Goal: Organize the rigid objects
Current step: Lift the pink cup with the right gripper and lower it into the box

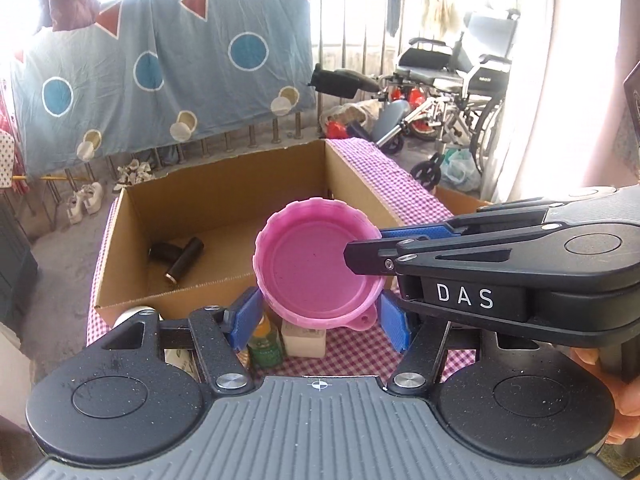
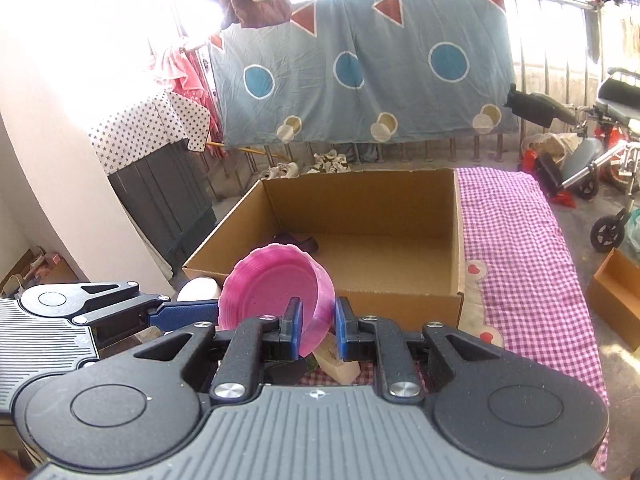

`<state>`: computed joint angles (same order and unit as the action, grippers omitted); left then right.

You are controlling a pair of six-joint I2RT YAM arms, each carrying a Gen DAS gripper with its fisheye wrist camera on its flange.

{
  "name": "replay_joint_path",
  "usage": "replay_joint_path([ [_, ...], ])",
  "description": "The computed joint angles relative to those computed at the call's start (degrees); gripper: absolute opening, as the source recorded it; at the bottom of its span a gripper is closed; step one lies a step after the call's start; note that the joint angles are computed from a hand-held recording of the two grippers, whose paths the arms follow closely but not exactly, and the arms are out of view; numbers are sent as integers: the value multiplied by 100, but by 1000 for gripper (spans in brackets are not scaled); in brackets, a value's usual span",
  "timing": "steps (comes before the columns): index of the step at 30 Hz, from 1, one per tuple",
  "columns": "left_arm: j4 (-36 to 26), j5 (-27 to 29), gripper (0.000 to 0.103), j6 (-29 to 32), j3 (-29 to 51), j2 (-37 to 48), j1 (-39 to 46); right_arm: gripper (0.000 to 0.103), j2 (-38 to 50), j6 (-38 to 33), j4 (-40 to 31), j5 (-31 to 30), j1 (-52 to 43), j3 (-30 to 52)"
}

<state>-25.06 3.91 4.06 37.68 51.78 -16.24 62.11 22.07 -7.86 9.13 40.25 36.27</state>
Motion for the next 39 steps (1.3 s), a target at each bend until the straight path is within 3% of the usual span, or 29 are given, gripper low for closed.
replay_joint_path([
  [3,132,91,63,220,440,360,307,20,484,-416,42,-200,-207,707],
  [7,36,423,63,445,1386,1466,832,20,1560,-771,-54,-841,-652,1837],
  [12,-477,586,63,704,2587,3120,1245,20,3434,-1017,-813,-1753,-1144,3685],
  [21,-2026,605,63,877,4719,5783,1552,20,6736,-1077,-3138,-2985,-1633,7226],
  [29,-2587,88,63,998,5333,6453,1487,20,8762,-1120,-5117,-3389,-1642,10212],
  [33,-2768,-62,64,1014,5575,6670,1509,21,9111,-1120,-5446,-3377,-1581,10767],
  [39,-2715,4,74,1038,5420,6396,1614,28,8803,-982,-5274,-3762,-1715,10211],
])
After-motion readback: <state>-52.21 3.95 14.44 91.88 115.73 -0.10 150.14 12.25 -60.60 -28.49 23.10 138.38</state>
